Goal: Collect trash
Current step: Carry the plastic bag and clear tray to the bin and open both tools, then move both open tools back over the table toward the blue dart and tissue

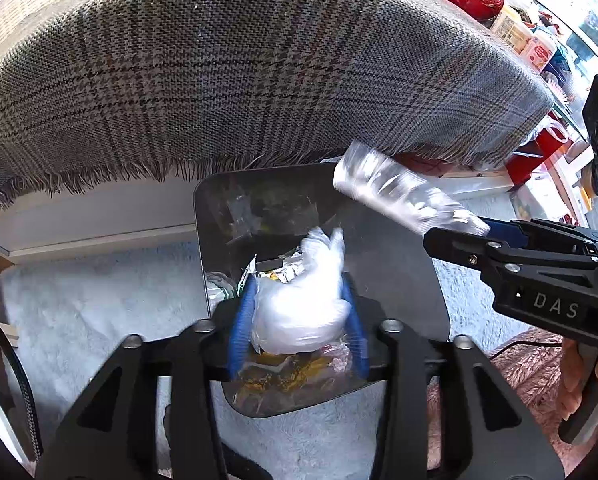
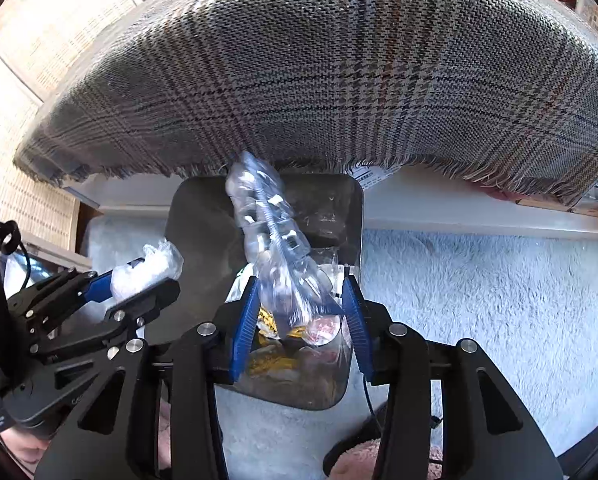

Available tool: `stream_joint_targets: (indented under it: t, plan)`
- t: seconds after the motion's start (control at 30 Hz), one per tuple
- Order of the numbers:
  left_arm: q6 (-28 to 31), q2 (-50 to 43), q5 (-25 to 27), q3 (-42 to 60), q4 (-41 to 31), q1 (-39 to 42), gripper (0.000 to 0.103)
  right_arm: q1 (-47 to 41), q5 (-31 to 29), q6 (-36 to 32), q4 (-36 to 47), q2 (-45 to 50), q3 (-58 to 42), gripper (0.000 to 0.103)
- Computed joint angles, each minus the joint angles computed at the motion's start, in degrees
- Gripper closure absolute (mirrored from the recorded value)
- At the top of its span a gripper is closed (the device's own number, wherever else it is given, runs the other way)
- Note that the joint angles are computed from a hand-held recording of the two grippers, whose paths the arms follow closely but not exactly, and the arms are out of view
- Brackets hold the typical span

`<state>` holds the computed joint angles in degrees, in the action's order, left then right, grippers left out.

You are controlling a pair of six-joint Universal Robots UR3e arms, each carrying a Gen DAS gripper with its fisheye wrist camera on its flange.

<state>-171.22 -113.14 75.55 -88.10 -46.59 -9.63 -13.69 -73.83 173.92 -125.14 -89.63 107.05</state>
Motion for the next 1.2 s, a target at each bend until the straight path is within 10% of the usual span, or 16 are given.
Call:
stream_joint_targets:
  t: [0.5,1.2]
  plan:
    - [3.2,6.5,-0.8,-7.1,0.4,3.6,0.010,-2.6,-1.4,1.3,-8.9,-4.2,3.9,0.005]
    - [0.0,-4.1,-0.1,38.4,-14.6,6.5,0.008,-3.5,-5.8,2.7,-5.8,3.8,-28.2,0.005]
